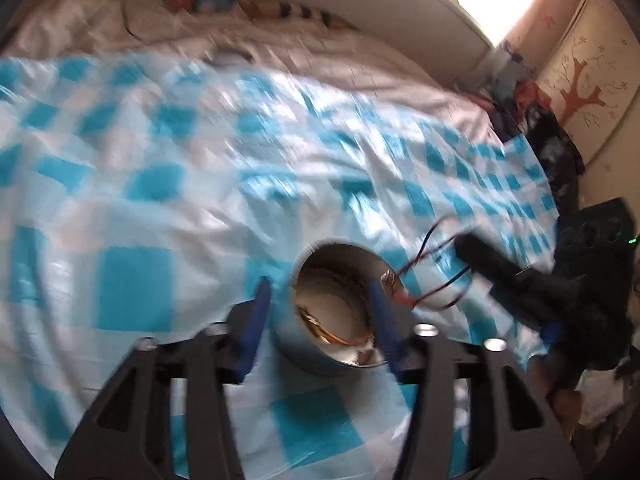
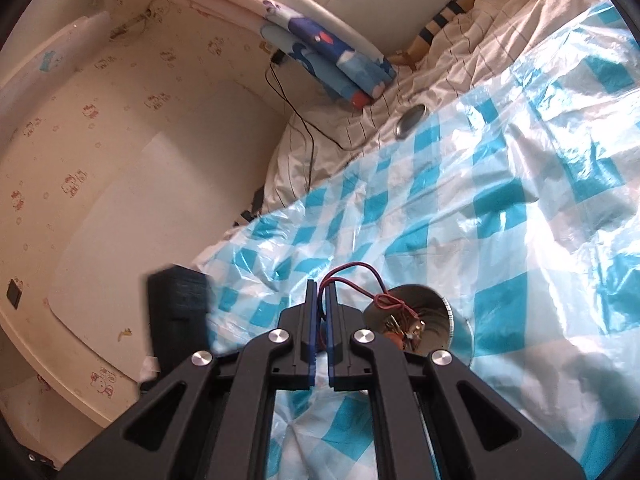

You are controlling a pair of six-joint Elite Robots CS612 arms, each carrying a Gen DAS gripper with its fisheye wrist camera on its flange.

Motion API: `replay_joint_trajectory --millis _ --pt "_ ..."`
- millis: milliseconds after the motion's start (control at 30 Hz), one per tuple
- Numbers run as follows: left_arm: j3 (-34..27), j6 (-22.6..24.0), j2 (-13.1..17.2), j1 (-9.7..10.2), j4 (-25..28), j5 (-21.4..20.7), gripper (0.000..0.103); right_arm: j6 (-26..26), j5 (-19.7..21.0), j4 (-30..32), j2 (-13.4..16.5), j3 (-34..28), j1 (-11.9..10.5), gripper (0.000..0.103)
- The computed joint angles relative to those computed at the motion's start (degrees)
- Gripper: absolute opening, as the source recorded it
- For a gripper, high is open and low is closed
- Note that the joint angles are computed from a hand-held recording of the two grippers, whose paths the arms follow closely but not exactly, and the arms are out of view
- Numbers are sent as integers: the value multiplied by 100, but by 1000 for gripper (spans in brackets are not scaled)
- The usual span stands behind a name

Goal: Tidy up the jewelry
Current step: 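Carry both bracelets over the silver tin and open both grippers, then grasp the black bangle from the pile with the left gripper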

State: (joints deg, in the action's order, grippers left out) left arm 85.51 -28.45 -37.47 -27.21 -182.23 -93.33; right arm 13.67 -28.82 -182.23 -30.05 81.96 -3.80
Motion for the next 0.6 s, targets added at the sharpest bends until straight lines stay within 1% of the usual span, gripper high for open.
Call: replay_joint_trajectory --millis 33,67,100,133,167,233,267,300,367,433,467,533,567,600 --pt "78 -26 -46 -1 -96 87 54 -268 -128 332 -52 28 37 5" --pt "182 -82 -114 -5 -165 200 54 -665 -381 777 -131 69 98 6" --pt "275 -154 -169 3 -226 280 55 -888 -555 1030 -178 96 136 18" --pt "352 -232 -209 18 -296 320 56 -966 -679 1120 -209 131 158 28" --pt "479 -330 -260 28 -430 322 56 -939 -788 1047 -239 192 165 42" --pt "691 -458 -356 39 -606 340 58 -902 -854 845 -320 329 137 44" --pt "869 -509 -424 20 -735 373 58 -832 -854 646 -385 445 99 46" --pt "1016 -540 -485 2 -821 379 60 -751 -874 457 -447 560 68 49" --pt "1303 -573 -589 -30 -954 320 61 -534 -884 35 -604 881 -25 52" --pt "1592 -575 -673 -63 -1078 207 62 -413 -830 -235 -761 1224 -113 54" --pt "1775 -577 -728 -91 -1096 115 63 -457 -873 -354 -884 1494 -156 55" --pt "1981 -537 -799 -135 -995 -83 63 -670 -1036 -391 -1121 1944 -199 55" --pt "2098 -413 -839 -185 -955 -205 63 -801 -1150 -419 -1255 2213 -219 55" --pt "2197 -270 -875 -245 -949 -233 63 -883 -1243 -451 -1364 2423 -233 56"
